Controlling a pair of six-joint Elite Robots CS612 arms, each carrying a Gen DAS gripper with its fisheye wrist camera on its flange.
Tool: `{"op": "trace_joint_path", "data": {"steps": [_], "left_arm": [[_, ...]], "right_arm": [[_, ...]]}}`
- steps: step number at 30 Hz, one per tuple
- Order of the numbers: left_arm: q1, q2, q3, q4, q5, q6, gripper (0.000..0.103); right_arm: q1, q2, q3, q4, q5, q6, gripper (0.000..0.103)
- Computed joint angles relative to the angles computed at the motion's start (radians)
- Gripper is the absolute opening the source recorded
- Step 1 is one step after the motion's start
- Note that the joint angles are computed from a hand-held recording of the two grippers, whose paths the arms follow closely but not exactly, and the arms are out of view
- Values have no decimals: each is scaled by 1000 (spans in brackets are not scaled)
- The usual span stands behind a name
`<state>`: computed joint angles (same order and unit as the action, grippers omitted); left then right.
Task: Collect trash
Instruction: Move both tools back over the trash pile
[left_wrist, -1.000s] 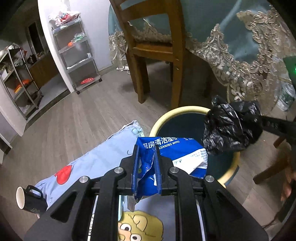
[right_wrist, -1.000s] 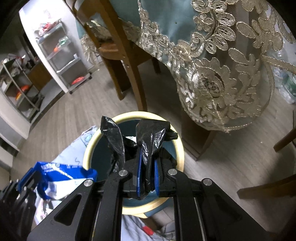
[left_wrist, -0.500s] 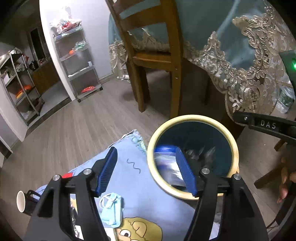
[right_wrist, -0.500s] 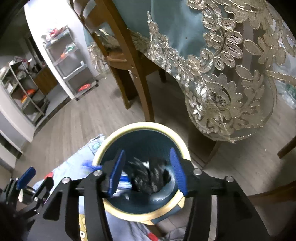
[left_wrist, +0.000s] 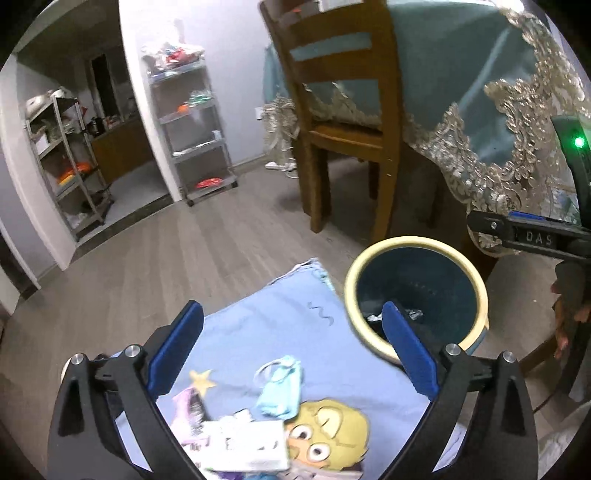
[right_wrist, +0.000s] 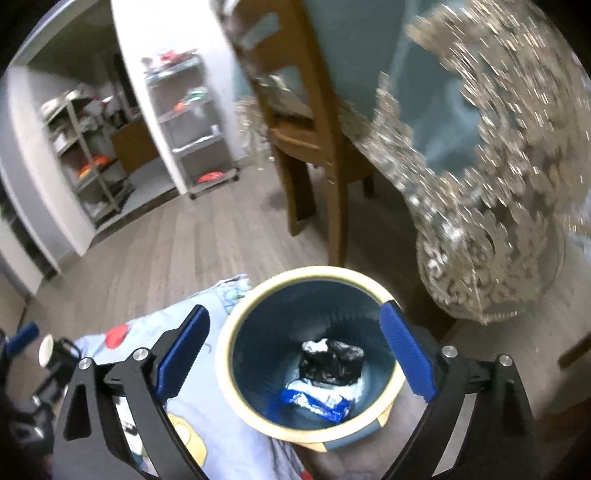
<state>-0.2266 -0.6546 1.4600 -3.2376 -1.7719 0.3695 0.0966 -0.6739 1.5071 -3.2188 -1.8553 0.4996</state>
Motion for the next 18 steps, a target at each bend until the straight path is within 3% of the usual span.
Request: {"op": "trace_joint_path", "data": {"steps": [10, 18], "left_arm": [[76, -49, 54, -40, 2, -55, 97], [132, -51, 76, -70, 53, -85, 97]], "right_arm": [[55, -9, -6, -3, -6, -71, 96], [100, -6, -8, -4, -17, -105, 97]]}}
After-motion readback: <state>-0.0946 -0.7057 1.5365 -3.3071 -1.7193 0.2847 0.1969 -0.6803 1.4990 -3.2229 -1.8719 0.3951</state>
